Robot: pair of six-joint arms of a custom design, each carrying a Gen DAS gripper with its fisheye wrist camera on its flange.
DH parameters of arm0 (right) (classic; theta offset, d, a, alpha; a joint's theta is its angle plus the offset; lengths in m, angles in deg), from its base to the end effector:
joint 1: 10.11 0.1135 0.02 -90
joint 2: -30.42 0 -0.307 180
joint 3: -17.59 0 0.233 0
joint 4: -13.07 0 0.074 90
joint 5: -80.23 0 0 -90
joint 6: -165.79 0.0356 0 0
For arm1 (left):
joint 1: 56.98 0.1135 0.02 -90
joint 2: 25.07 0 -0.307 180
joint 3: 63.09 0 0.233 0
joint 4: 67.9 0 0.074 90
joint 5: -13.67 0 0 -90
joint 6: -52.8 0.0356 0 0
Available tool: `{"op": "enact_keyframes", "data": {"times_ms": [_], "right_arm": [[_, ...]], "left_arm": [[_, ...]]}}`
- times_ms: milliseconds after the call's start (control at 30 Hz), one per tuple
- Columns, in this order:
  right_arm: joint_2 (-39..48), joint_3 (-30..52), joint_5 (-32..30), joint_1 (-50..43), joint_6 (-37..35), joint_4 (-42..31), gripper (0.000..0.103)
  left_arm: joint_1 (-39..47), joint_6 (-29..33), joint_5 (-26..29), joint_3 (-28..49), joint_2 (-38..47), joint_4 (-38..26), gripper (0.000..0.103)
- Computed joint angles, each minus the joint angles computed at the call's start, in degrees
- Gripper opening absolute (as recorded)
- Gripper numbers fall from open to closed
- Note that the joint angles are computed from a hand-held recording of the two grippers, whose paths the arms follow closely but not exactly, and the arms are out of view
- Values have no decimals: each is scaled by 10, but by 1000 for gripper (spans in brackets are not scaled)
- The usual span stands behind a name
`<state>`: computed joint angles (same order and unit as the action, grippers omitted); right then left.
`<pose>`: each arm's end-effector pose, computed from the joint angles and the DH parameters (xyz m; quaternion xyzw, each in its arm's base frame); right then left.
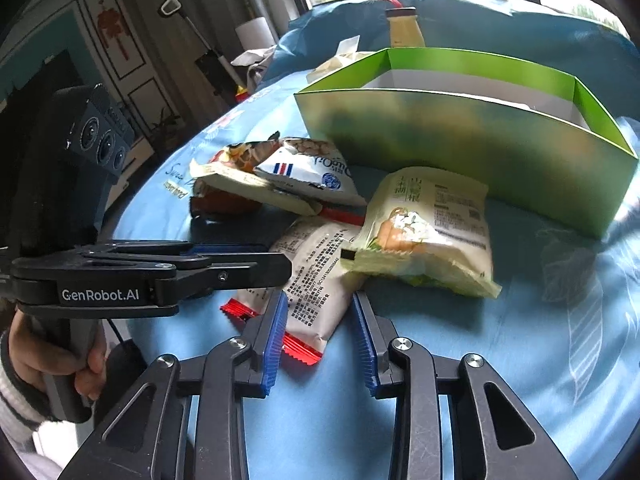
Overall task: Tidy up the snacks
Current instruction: 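Grasp the white packet with red seal with the right gripper, then lift the red-sealed packet and carry it over the green box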
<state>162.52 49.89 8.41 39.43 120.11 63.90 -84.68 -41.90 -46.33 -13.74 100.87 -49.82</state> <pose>0.1752 0.1883 0.0303 0.0132 0.9264 0.1518 0.3444 0.2653 -0.1594 0.0460 0.2542 0.8970 -0.3123 0.1822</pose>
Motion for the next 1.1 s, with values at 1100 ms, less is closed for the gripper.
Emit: {"op": "enact_keyframes", "data": {"times_ms": [1100], "right_arm": [[-170, -32, 139, 95, 23, -104, 35]], "left_arm": [[-23, -21, -10, -70, -149, 24, 29]]}}
